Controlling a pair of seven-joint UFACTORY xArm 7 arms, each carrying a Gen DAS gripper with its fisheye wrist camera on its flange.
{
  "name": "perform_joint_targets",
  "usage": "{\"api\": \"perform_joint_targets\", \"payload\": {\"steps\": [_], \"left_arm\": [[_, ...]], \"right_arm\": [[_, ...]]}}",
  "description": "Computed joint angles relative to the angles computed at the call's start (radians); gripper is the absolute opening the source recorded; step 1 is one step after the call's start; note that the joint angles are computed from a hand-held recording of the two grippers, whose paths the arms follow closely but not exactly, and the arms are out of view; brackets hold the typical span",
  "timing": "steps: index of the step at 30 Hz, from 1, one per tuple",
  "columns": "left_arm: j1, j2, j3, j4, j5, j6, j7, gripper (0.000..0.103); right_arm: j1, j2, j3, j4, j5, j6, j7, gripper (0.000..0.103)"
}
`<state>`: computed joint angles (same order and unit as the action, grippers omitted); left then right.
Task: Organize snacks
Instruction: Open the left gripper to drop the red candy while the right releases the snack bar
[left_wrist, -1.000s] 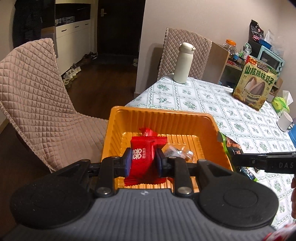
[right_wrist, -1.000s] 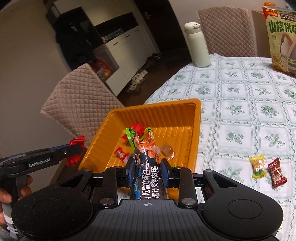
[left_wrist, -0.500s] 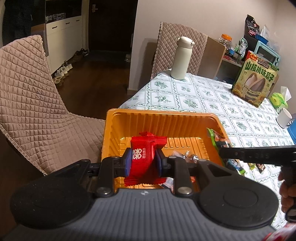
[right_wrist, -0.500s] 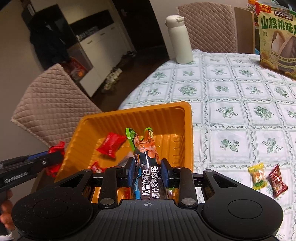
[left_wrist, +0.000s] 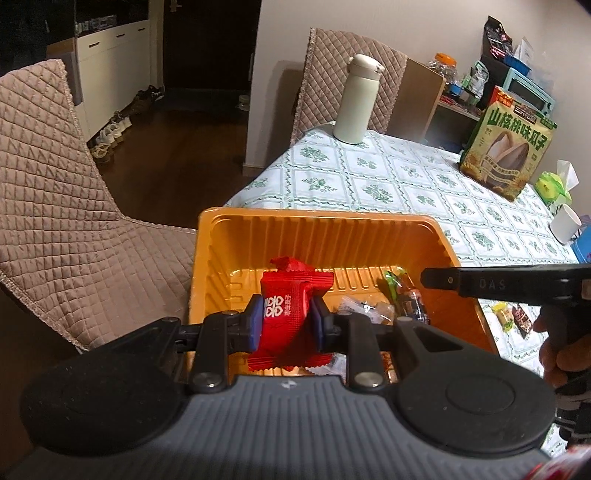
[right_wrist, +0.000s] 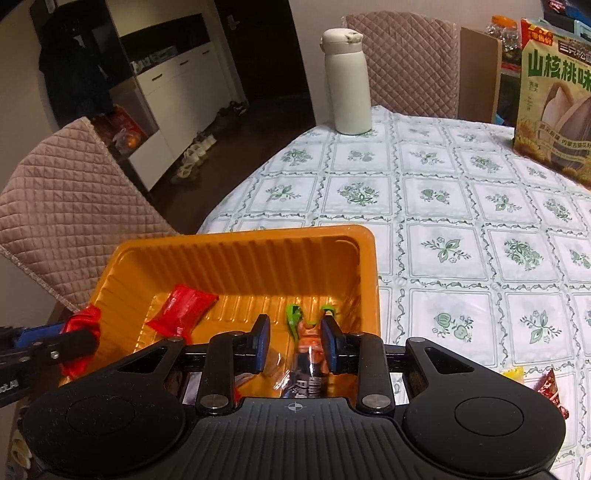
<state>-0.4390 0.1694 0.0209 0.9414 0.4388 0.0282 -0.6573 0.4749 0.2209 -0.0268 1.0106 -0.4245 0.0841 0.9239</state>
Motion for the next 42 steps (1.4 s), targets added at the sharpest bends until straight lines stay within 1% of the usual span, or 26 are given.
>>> {"api": "perform_joint_targets", "payload": {"steps": [5, 8, 13, 17, 20, 24, 28, 29, 30, 31, 32, 35, 38, 40, 42], "left_arm": [[0.045, 0.032, -0.064, 0.026, -0.091, 0.0, 0.1, 0.024], [0.061, 0.052, -0.091, 0.044, -0.147, 0.0, 0.164, 0.024], [0.08, 0.09, -0.13, 0.087, -0.235, 0.008, 0.269, 0.024], [0.082, 0.123, -0.147, 0.125, -0.285, 0.019, 0.335, 0.024], [0.076, 0.147, -0.15, 0.157, -0.31, 0.032, 0.37, 0.024], [0.077, 0.178, -0.16, 0.2, -0.342, 0.047, 0.412, 0.025], [0.034, 0.205, -0.117, 0.232, -0.334, 0.045, 0.403, 0.025], [0.036, 0.211, -0.119, 0.237, -0.337, 0.039, 0.406, 0.025], [0.038, 0.216, -0.123, 0.242, -0.342, 0.04, 0.409, 0.026], [0.028, 0.219, -0.111, 0.246, -0.342, 0.043, 0.4, 0.03], [0.023, 0.219, -0.106, 0.246, -0.342, 0.043, 0.395, 0.032], [0.027, 0.209, -0.108, 0.237, -0.349, 0.056, 0.391, 0.032], [0.035, 0.192, -0.113, 0.217, -0.358, 0.062, 0.384, 0.034], [0.028, 0.173, -0.101, 0.196, -0.353, 0.063, 0.368, 0.034], [0.012, 0.152, -0.079, 0.174, -0.337, 0.063, 0.341, 0.037]], "right_arm": [[-0.083, -0.007, 0.105, -0.014, 0.139, 0.011, -0.155, 0.031], [-0.097, -0.012, 0.131, -0.024, 0.205, 0.015, -0.216, 0.031], [-0.082, -0.017, 0.12, -0.029, 0.233, 0.022, -0.243, 0.032], [-0.071, -0.014, 0.104, -0.027, 0.235, 0.017, -0.241, 0.033], [-0.065, -0.014, 0.091, -0.027, 0.231, 0.015, -0.227, 0.036], [-0.062, -0.015, 0.082, -0.029, 0.228, 0.004, -0.213, 0.042], [-0.067, -0.014, 0.083, -0.029, 0.235, -0.003, -0.212, 0.046], [-0.068, -0.014, 0.083, -0.029, 0.237, -0.005, -0.212, 0.047], [-0.072, -0.015, 0.087, -0.032, 0.242, -0.01, -0.215, 0.049], [-0.076, -0.014, 0.093, -0.032, 0.252, -0.015, -0.219, 0.051], [-0.086, -0.014, 0.105, -0.033, 0.267, -0.018, -0.231, 0.052], [-0.098, -0.021, 0.123, -0.039, 0.297, -0.02, -0.26, 0.057], [-0.085, -0.029, 0.111, -0.045, 0.293, -0.028, -0.259, 0.062], [-0.089, -0.033, 0.117, -0.051, 0.302, -0.035, -0.268, 0.065], [-0.091, -0.039, 0.12, -0.06, 0.31, -0.046, -0.276, 0.066]]}}
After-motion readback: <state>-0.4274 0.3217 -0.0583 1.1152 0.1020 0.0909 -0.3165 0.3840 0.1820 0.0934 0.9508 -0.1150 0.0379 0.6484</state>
